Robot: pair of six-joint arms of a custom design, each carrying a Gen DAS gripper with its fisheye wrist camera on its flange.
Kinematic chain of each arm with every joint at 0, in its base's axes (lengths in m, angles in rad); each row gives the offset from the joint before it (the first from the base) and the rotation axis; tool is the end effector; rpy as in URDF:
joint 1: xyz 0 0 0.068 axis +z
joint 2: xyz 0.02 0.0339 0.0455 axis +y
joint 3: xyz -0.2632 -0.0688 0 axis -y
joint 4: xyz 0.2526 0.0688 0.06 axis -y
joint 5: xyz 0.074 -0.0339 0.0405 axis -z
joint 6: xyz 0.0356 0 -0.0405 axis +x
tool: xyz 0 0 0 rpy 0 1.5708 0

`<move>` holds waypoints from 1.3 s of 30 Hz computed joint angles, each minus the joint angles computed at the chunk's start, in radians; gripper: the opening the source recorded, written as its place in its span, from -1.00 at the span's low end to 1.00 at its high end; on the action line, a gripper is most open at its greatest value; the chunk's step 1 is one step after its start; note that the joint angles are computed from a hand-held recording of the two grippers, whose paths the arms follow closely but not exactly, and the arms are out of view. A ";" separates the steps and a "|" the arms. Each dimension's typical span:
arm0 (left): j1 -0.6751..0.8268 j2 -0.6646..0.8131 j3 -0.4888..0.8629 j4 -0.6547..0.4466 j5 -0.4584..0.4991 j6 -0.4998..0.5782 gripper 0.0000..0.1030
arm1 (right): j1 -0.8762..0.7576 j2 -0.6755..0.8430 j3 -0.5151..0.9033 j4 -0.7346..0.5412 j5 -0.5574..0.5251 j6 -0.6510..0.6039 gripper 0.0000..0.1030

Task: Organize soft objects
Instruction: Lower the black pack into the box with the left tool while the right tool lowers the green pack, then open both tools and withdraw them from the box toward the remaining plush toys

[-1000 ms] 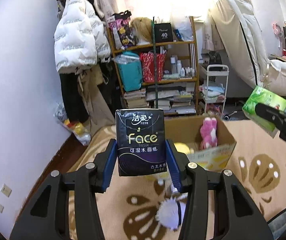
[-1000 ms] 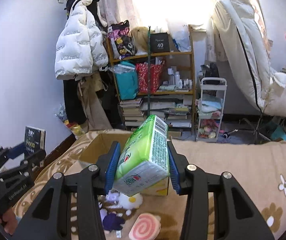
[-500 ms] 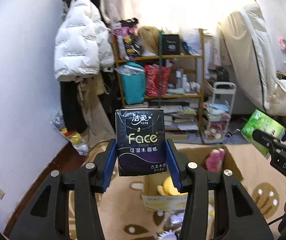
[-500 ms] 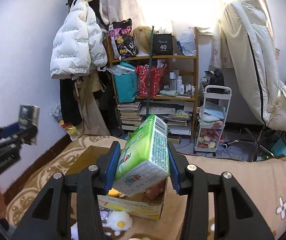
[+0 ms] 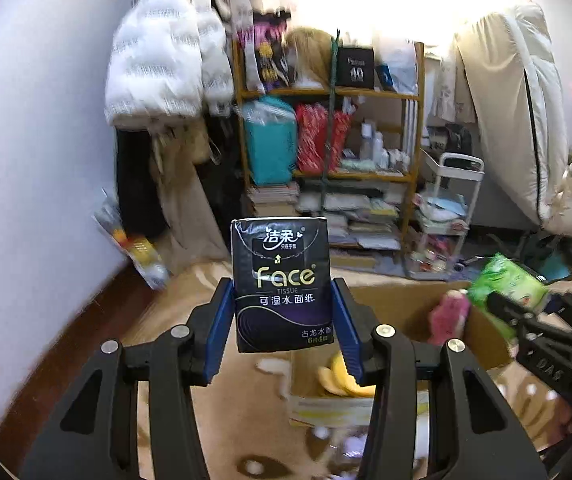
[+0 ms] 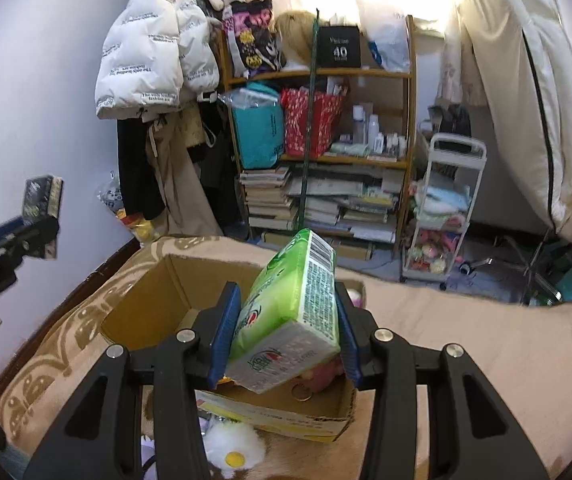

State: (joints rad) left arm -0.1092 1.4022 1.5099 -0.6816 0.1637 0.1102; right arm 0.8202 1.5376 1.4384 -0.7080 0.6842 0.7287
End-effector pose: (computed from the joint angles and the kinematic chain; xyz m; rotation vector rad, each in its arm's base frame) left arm 0.3097 -0.0398 0.4005 0.3291 2.1157 -0.1749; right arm 0.2476 0.2324 0.3379 0.2081 2.1554 0.0562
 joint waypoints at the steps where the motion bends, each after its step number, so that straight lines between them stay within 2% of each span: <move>1: 0.003 0.010 0.001 -0.006 0.020 -0.006 -0.09 | -0.002 0.000 -0.008 0.008 -0.007 0.005 -0.07; 8: -0.065 0.019 -0.060 0.057 -0.021 0.030 -0.09 | -0.037 -0.017 -0.093 0.095 -0.068 0.008 -0.06; 19: -0.109 0.074 -0.081 0.021 -0.031 0.052 -0.07 | -0.068 -0.022 -0.124 0.108 -0.115 0.021 -0.05; 21: -0.111 0.074 -0.086 0.022 -0.033 0.054 -0.03 | -0.064 -0.018 -0.119 0.100 -0.115 0.017 -0.05; 23: -0.117 0.065 -0.101 0.034 -0.047 0.052 0.13 | -0.064 -0.016 -0.116 0.094 -0.125 0.019 -0.04; 25: -0.118 0.063 -0.102 0.035 -0.057 0.052 0.18 | -0.063 -0.013 -0.112 0.085 -0.134 0.016 -0.03; 29: -0.114 0.059 -0.098 0.021 -0.088 0.048 0.30 | -0.050 -0.005 -0.085 0.052 -0.120 0.008 0.22; 33: -0.099 0.041 -0.099 0.001 -0.097 0.049 0.40 | -0.036 -0.015 -0.075 0.012 -0.104 0.040 0.33; 35: -0.096 0.028 -0.098 -0.008 -0.107 0.051 0.44 | -0.024 -0.025 -0.074 -0.012 -0.088 0.061 0.54; 39: -0.086 -0.016 -0.101 -0.033 -0.101 0.056 0.58 | 0.008 -0.054 -0.067 -0.060 -0.060 0.096 0.72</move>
